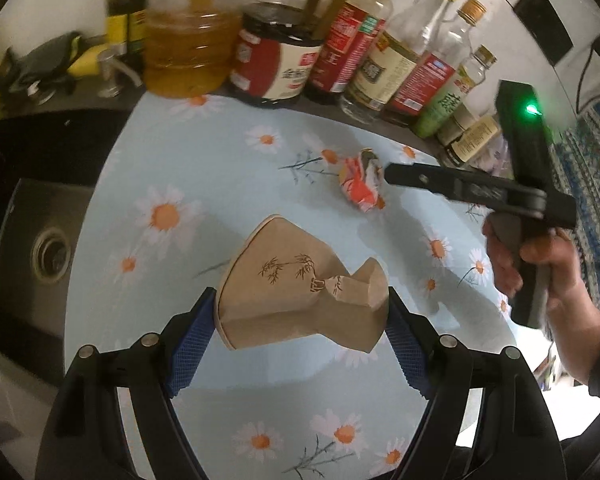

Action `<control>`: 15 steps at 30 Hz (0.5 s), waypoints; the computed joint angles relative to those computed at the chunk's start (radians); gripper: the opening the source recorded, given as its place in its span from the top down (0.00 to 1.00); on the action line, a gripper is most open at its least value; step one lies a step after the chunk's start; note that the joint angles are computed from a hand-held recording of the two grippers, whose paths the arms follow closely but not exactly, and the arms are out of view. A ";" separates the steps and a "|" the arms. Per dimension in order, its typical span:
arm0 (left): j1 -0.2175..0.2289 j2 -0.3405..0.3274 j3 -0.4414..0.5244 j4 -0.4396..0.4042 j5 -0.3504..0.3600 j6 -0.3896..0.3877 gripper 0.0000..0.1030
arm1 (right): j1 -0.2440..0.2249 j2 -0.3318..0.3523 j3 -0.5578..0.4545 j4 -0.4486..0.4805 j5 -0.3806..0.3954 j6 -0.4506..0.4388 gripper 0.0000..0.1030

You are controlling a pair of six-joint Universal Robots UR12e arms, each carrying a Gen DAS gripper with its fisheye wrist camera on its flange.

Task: Collect trash
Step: 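Grasp the red-and-white wrapper with the right tool while the left tool holds the cup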

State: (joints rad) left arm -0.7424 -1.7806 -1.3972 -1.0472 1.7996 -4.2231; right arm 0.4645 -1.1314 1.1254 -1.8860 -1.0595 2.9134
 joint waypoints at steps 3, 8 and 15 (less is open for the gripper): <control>-0.017 0.006 -0.001 -0.025 0.029 -0.046 0.24 | 0.008 0.022 -0.025 0.012 -0.014 -0.008 0.31; -0.036 0.018 -0.013 -0.026 0.038 -0.101 0.24 | 0.017 0.050 -0.056 0.040 -0.023 -0.026 0.42; -0.050 0.040 -0.041 -0.021 0.056 -0.167 0.24 | 0.025 0.052 -0.057 0.054 -0.021 -0.059 0.61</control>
State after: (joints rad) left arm -0.7923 -1.7404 -1.4378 -1.0679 1.8557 -4.3904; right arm 0.4890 -1.0793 1.0684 -1.8321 -1.0810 2.8547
